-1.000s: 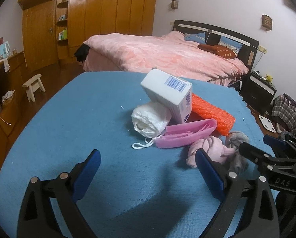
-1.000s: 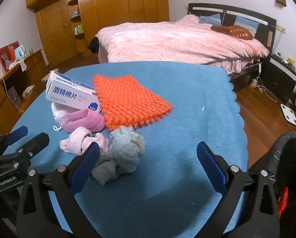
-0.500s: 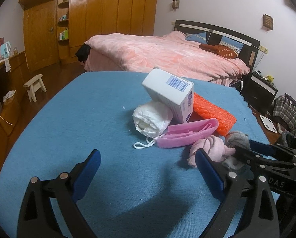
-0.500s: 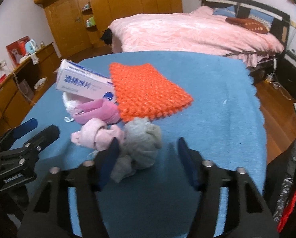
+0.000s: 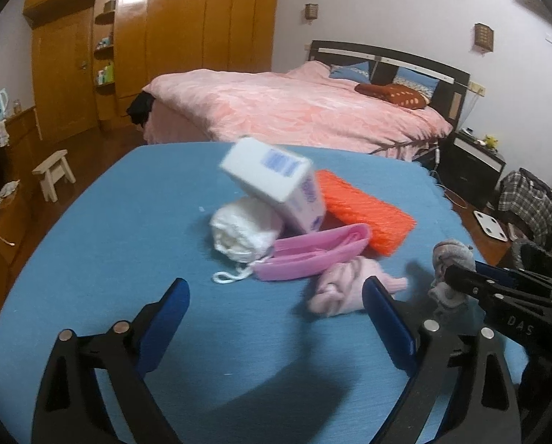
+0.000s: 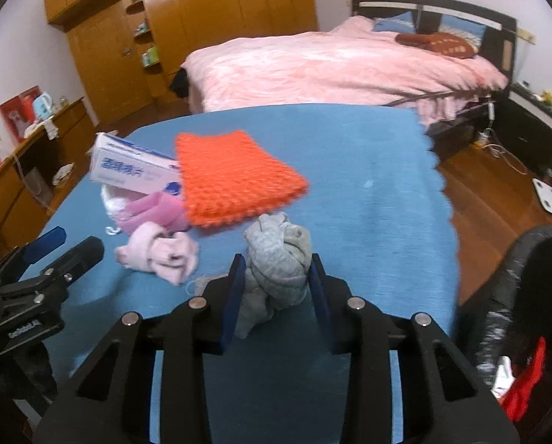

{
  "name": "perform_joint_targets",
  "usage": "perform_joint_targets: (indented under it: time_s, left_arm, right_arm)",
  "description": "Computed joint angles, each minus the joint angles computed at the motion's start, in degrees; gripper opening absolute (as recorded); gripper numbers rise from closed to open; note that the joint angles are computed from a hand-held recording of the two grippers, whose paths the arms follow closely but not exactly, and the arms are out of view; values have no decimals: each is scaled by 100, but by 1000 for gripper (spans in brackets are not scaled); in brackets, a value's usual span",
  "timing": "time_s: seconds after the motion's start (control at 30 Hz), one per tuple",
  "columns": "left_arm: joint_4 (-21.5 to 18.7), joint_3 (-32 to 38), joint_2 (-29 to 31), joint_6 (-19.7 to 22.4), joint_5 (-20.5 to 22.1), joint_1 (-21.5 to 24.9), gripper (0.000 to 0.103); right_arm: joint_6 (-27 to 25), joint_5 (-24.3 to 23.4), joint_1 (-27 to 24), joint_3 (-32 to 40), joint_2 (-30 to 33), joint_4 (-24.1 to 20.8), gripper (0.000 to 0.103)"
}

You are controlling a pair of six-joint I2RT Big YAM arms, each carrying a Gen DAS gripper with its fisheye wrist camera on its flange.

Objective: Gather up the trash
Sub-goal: 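Grasp the pink sock with left gripper while right gripper grasps the grey sock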

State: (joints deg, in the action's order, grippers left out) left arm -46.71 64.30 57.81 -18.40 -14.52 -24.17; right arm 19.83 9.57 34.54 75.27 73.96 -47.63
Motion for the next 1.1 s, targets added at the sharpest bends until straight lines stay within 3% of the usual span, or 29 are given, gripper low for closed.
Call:
perform_joint_targets:
  time_s: [0.37,0.7,1.1]
  left_arm:
    - [-63,370,567,24,357,-270,72]
    - [-166,401,680,40,617,-258,38]
    - [61,241,488,40,466,-323,33]
  right_arm:
    - [103,-55,-106,-82,-24,4,34]
    - [80,-56,-103,-59,21,-34,34]
    - [-11,115,-23,18,112,-123,34]
